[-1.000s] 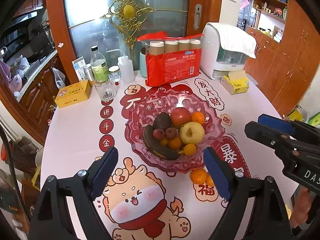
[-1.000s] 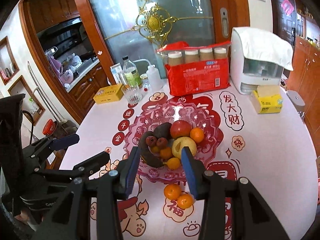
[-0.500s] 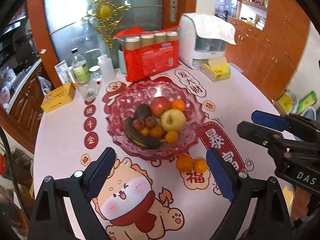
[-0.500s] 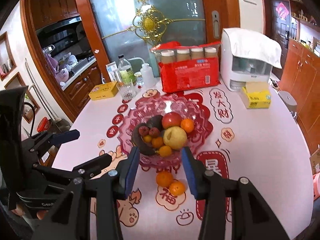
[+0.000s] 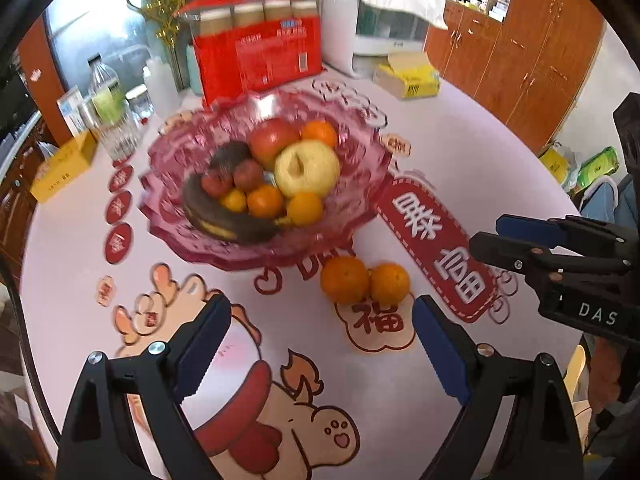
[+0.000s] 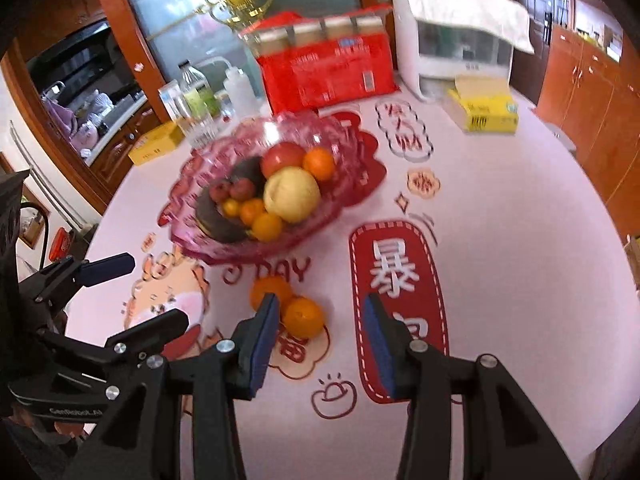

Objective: Organize fruits
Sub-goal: 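Withdraw both open tools from the bowl toward the last two small oranges, then grasp a small orange with the left tool while the right tool grasps the other orange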

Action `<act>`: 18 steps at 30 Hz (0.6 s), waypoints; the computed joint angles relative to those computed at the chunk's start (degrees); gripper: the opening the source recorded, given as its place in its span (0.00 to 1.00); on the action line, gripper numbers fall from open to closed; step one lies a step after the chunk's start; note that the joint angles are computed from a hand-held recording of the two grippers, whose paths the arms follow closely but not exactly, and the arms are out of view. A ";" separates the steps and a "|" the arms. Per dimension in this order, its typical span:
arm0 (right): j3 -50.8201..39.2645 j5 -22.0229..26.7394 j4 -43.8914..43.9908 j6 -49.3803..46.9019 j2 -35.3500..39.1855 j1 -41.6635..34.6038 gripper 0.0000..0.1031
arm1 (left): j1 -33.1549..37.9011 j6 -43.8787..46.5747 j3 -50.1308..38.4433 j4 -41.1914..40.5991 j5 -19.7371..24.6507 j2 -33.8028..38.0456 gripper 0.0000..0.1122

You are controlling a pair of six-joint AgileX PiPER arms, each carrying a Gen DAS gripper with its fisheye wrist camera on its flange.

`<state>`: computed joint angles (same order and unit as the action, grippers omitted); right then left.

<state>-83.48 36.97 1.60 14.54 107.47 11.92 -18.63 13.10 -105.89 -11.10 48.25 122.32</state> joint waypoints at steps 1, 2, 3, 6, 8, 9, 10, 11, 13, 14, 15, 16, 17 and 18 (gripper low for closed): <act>0.01 -0.14 0.76 -0.72 0.94 -0.29 0.43 | 0.09 0.22 0.48 -0.35 -0.84 0.81 0.81; 0.05 -0.26 1.71 -1.67 2.06 -0.55 0.43 | 0.29 0.97 1.03 -1.29 -1.95 1.79 0.81; -0.05 -0.30 2.24 -2.34 2.76 -0.71 0.43 | 0.47 1.56 1.50 -1.94 -2.76 2.35 0.81; -0.75 -0.70 4.03 -5.30 5.56 -1.02 0.43 | 0.74 1.26 0.84 -1.96 -3.45 4.96 0.79; -2.17 -0.08 5.07 -7.08 7.71 -1.07 0.43 | 1.02 0.46 0.16 -1.64 -3.10 6.52 0.79; -3.16 0.42 5.87 -8.21 8.79 -1.18 0.43 | 1.19 0.13 -0.14 -1.53 -3.05 7.11 0.78; -3.83 0.76 6.38 -8.94 9.53 -1.07 0.43 | 1.29 -0.18 -0.20 -1.36 -3.17 7.42 0.78; -4.70 1.19 7.02 -10.07 10.55 -0.95 0.43 | 1.48 -0.50 -0.43 -1.16 -3.26 7.86 0.78; -6.45 2.21 8.05 -12.54 12.33 -0.52 0.43 | 1.72 -0.89 -0.96 -1.01 -3.10 8.45 0.78; -7.17 2.61 8.23 -13.34 12.93 -0.39 0.43 | 1.89 -1.12 -1.53 -0.92 -2.84 8.93 0.78; -8.00 2.92 8.13 -14.15 13.73 -0.06 0.43 | 2.03 -1.37 -1.98 -0.79 -2.56 9.30 0.78; -8.86 3.19 7.92 -14.80 14.53 0.29 0.43 | 2.11 -1.55 -2.29 -0.74 -2.41 9.64 0.78; -9.80 3.64 7.67 -15.38 15.34 0.65 0.43 | 2.16 -1.60 -2.66 -0.73 -2.24 9.94 0.78; -10.52 3.97 7.66 -15.84 15.97 0.88 0.43 | 2.09 -1.91 -3.03 -0.48 -2.09 10.24 0.78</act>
<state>-94.00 40.95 9.26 -1.30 123.45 12.80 -16.54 11.18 -108.92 -11.58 46.17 132.56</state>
